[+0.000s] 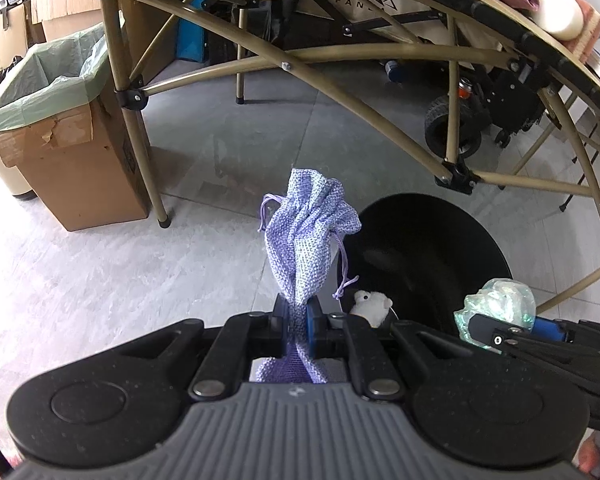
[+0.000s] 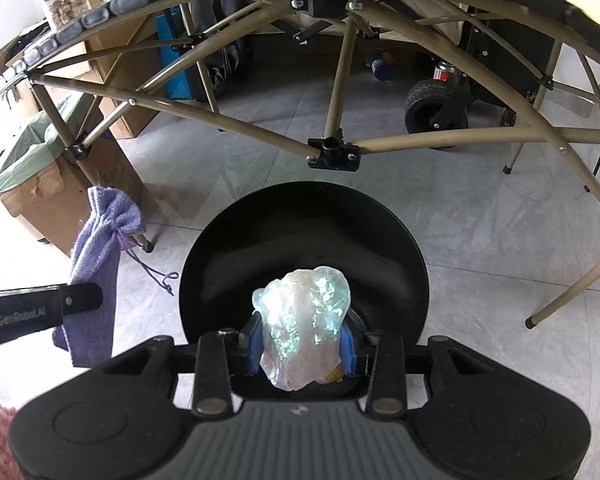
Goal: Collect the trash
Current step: 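Open the right gripper over the black bin to drop the plastic bag, then move the right tool aside and bring the left tool over the bin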
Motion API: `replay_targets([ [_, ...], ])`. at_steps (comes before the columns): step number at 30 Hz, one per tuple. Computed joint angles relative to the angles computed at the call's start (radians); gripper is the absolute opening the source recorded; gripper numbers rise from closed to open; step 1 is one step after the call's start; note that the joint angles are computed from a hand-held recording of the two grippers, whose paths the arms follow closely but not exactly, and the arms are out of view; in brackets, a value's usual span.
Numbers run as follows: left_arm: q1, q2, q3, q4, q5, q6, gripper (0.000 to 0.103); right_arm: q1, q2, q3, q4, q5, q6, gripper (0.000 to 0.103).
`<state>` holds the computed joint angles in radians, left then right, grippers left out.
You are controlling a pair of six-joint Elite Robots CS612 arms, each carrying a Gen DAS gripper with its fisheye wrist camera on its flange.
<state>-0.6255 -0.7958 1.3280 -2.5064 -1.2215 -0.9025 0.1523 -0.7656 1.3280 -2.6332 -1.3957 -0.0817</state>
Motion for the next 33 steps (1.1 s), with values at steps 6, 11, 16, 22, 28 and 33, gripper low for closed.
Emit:
replay_targets([
  [6, 0.008, 0.005, -0.018, 0.018, 0.015, -0.022, 0.009, 0.007, 0.032, -0.051, 0.034, -0.004, 0.016, 0.036],
  [11, 0.018, 0.014, -0.038, 0.026, 0.01, -0.028, 0.009, 0.01, 0.059, -0.093, 0.074, -0.011, 0.036, 0.036],
  [16, 0.021, 0.02, -0.05, 0.029, 0.013, -0.028, 0.009, 0.011, 0.075, -0.113, 0.098, -0.024, 0.048, 0.036],
  [22, 0.022, 0.019, -0.05, 0.033, 0.005, -0.025, 0.009, 0.012, 0.079, -0.121, 0.133, -0.033, 0.053, 0.045],
  [28, 0.023, 0.017, -0.045, 0.026, 0.006, -0.03, 0.009, 0.014, 0.081, -0.133, 0.166, -0.062, 0.071, 0.093],
  [33, 0.022, 0.019, -0.052, 0.041, 0.006, -0.025, 0.009, 0.011, 0.083, -0.139, 0.182, -0.065, 0.088, 0.103],
])
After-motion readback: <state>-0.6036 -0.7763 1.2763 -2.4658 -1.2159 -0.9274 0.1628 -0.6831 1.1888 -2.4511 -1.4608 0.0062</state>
